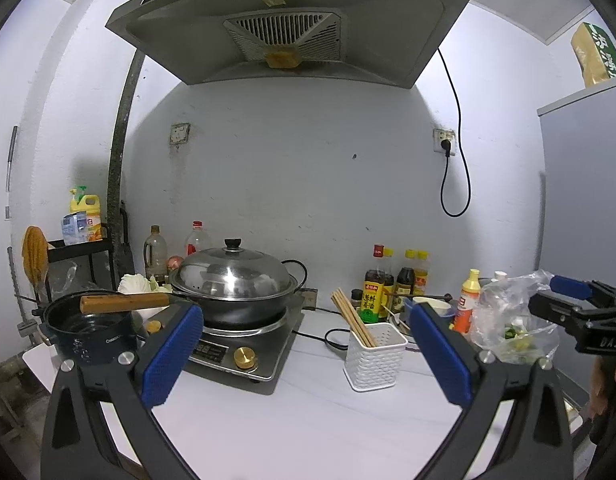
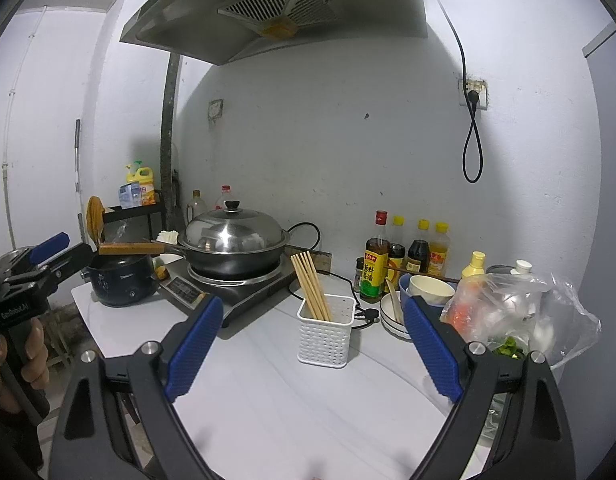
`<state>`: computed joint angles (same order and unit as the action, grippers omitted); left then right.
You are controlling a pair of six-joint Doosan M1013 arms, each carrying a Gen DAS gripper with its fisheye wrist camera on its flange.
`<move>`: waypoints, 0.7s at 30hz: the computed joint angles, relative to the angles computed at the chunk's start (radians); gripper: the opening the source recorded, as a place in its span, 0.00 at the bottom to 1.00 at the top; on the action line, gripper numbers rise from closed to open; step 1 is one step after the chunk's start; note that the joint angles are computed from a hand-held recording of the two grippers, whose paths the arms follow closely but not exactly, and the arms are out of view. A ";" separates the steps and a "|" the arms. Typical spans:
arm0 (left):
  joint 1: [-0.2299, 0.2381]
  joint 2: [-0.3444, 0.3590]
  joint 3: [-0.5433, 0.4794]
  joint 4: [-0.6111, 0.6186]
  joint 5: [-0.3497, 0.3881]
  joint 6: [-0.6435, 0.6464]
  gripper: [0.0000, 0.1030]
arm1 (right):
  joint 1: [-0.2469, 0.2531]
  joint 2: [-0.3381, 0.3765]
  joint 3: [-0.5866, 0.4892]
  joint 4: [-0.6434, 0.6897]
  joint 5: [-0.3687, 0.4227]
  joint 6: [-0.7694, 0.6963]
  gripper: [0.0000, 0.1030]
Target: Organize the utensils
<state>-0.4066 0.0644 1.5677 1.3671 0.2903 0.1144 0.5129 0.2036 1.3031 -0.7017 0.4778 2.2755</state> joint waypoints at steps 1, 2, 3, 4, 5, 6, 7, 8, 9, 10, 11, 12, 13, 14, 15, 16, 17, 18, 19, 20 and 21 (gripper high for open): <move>0.000 0.000 0.000 0.001 0.000 -0.001 1.00 | 0.000 0.000 -0.001 -0.002 0.000 0.003 0.88; 0.000 0.000 -0.001 0.001 -0.001 0.000 1.00 | 0.000 0.000 -0.001 -0.002 0.000 0.003 0.88; 0.000 0.000 -0.001 0.003 -0.002 -0.002 1.00 | 0.000 0.001 0.000 -0.002 -0.001 0.004 0.88; 0.000 0.000 0.000 0.007 -0.003 -0.006 1.00 | 0.000 0.001 -0.001 -0.002 0.002 0.003 0.88; 0.000 0.001 -0.001 0.007 -0.003 -0.006 1.00 | 0.000 0.001 -0.002 0.000 0.004 0.002 0.88; 0.000 0.001 -0.001 0.006 -0.003 -0.005 1.00 | 0.000 0.002 -0.002 0.002 0.006 0.002 0.88; 0.000 0.002 -0.002 0.004 -0.004 -0.004 1.00 | 0.000 0.002 -0.002 0.004 0.007 0.001 0.88; 0.000 0.002 -0.003 -0.002 -0.003 0.003 1.00 | -0.001 0.001 -0.001 0.005 0.007 0.001 0.88; 0.000 0.004 -0.004 -0.017 -0.003 0.019 1.00 | -0.001 0.001 -0.002 0.007 0.007 -0.001 0.88; 0.000 0.005 -0.006 -0.025 -0.002 0.027 1.00 | -0.002 0.002 -0.004 0.012 0.008 -0.006 0.88; 0.000 0.006 -0.007 -0.028 -0.003 0.029 1.00 | -0.002 0.003 -0.004 0.011 0.009 -0.005 0.88; 0.000 0.006 -0.008 -0.029 -0.003 0.030 1.00 | -0.003 0.003 -0.004 0.012 0.007 -0.006 0.88; 0.000 0.006 -0.008 -0.027 -0.004 0.029 1.00 | -0.003 0.003 -0.004 0.012 0.007 -0.006 0.88; 0.000 0.007 -0.008 -0.027 -0.003 0.029 1.00 | -0.003 0.003 -0.004 0.012 0.007 -0.005 0.88; 0.000 0.007 -0.009 -0.026 -0.002 0.028 1.00 | -0.003 0.003 -0.004 0.014 0.008 -0.007 0.88; 0.001 0.008 -0.010 -0.027 -0.003 0.028 1.00 | -0.003 0.004 -0.004 0.016 0.008 -0.009 0.88; 0.001 0.008 -0.010 -0.029 -0.004 0.031 1.00 | -0.005 0.006 -0.008 0.023 0.008 -0.016 0.88; 0.001 0.009 -0.010 -0.030 -0.003 0.032 1.00 | -0.005 0.007 -0.008 0.027 0.008 -0.020 0.88; 0.000 0.009 -0.011 -0.029 -0.001 0.032 1.00 | -0.007 0.008 -0.010 0.031 0.008 -0.024 0.88; 0.000 0.008 -0.010 -0.028 0.000 0.030 1.00 | -0.006 0.008 -0.011 0.029 0.009 -0.023 0.88; 0.001 0.010 -0.012 -0.035 0.000 0.037 1.00 | -0.007 0.009 -0.011 0.032 0.008 -0.025 0.88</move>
<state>-0.4058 0.0739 1.5561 1.3322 0.2899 0.1512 0.5058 0.2127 1.2919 -0.6697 0.4857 2.2508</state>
